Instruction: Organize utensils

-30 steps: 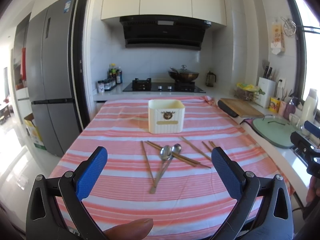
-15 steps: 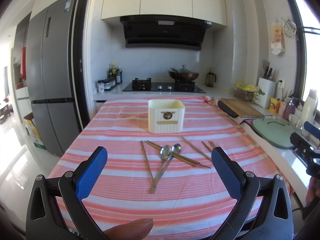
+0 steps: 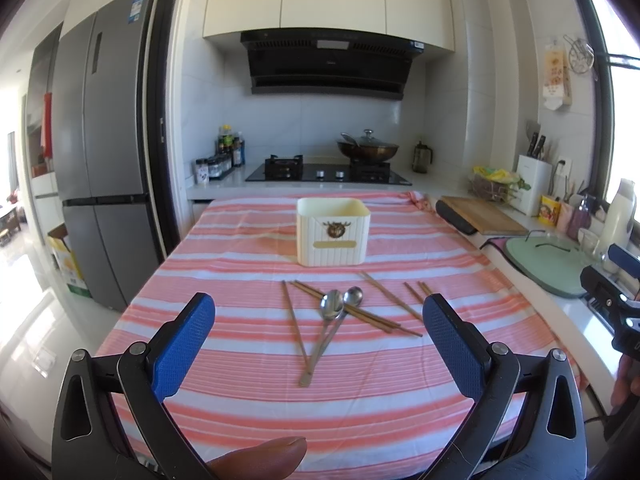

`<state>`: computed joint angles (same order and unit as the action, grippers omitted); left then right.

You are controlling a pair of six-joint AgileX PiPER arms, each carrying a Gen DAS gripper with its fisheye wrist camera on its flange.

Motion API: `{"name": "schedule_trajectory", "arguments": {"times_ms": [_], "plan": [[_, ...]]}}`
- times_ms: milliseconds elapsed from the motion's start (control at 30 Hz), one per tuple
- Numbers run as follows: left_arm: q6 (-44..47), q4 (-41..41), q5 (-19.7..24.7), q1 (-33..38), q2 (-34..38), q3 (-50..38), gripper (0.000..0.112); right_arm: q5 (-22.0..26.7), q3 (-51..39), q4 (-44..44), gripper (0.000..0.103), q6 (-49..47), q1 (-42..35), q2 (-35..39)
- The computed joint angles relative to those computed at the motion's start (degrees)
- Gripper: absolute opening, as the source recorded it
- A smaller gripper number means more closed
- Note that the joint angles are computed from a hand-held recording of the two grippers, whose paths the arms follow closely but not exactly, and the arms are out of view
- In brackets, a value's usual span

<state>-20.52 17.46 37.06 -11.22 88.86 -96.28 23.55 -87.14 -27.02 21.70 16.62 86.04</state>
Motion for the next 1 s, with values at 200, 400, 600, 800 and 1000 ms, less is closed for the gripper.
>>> {"name": "schedule_trajectory", "arguments": {"times_ms": [200, 400, 600, 800, 1000], "plan": [[0.1, -0.2, 0.1, 0.1, -0.2, 0.0, 0.103, 0.1, 0.0, -0.2, 0.103, 0.3, 0.1, 0.0], [-0.2, 0.1, -0.1, 0.0, -0.3, 0.5, 0.103, 0.1, 0.0, 0.0, 0.103, 0.0, 0.0, 0.0], [-0.1, -0.1, -0.1, 0.1, -0.3, 0.5, 0.103, 0.0, 0.1, -0.4, 0.103, 0.5, 0.1, 0.0], [-0.1, -0.1, -0.1, 0.1, -0.3, 0.6, 0.103, 0.0, 0.0, -0.3, 0.103, 0.3, 0.0, 0.1], [-0.8, 0.4, -0.1, -0.1, -0.4, 1.0, 0.103, 0.3, 0.1, 0.6, 0.103, -0.5, -0.2, 0.0]]}}
